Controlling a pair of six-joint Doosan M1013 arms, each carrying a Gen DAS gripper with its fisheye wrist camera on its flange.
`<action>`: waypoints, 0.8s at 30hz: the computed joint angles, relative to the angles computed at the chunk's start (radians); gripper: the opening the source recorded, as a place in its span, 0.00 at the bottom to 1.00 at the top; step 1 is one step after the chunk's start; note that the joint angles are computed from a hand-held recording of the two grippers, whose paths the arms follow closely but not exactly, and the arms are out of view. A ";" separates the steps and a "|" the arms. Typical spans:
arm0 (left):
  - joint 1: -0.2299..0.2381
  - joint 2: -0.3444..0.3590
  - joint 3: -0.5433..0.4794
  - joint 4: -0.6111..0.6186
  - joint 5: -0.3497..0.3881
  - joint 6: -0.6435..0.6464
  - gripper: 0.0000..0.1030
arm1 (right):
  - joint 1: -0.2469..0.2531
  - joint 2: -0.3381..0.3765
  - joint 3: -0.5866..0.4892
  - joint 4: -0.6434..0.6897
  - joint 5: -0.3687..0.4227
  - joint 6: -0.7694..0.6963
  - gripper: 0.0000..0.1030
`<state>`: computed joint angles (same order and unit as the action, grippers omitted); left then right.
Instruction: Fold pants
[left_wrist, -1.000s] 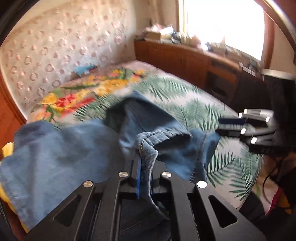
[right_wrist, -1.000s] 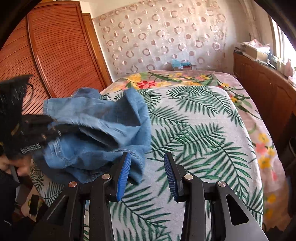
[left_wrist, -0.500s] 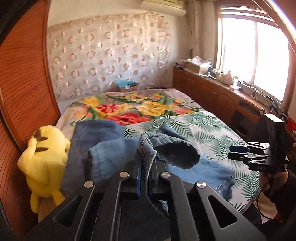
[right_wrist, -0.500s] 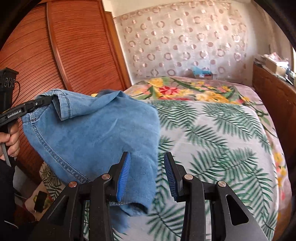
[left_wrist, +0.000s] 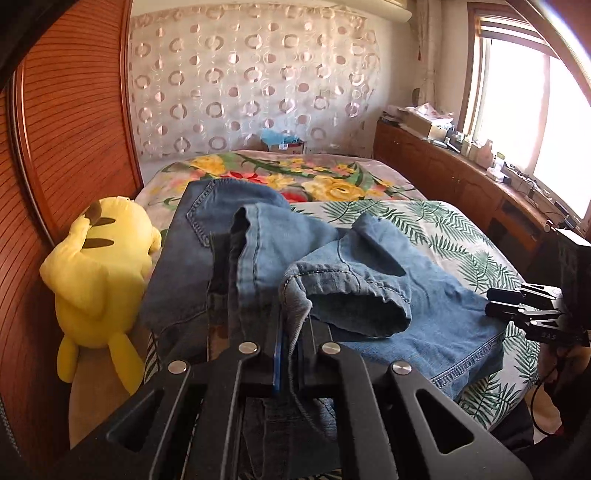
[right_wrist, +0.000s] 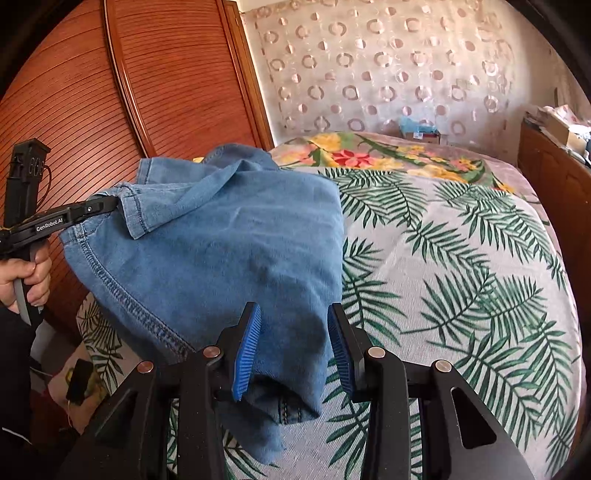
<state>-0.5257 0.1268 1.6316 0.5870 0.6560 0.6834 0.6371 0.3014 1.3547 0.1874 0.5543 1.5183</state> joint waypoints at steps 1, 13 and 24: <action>0.001 -0.001 0.004 0.001 0.001 -0.001 0.06 | 0.000 0.000 0.002 0.002 0.003 0.000 0.38; 0.013 -0.007 0.028 0.013 0.005 -0.038 0.06 | 0.021 0.001 0.027 -0.023 0.019 0.008 0.38; -0.015 -0.019 0.031 0.046 0.061 -0.055 0.19 | 0.006 0.002 0.003 -0.017 0.023 -0.012 0.39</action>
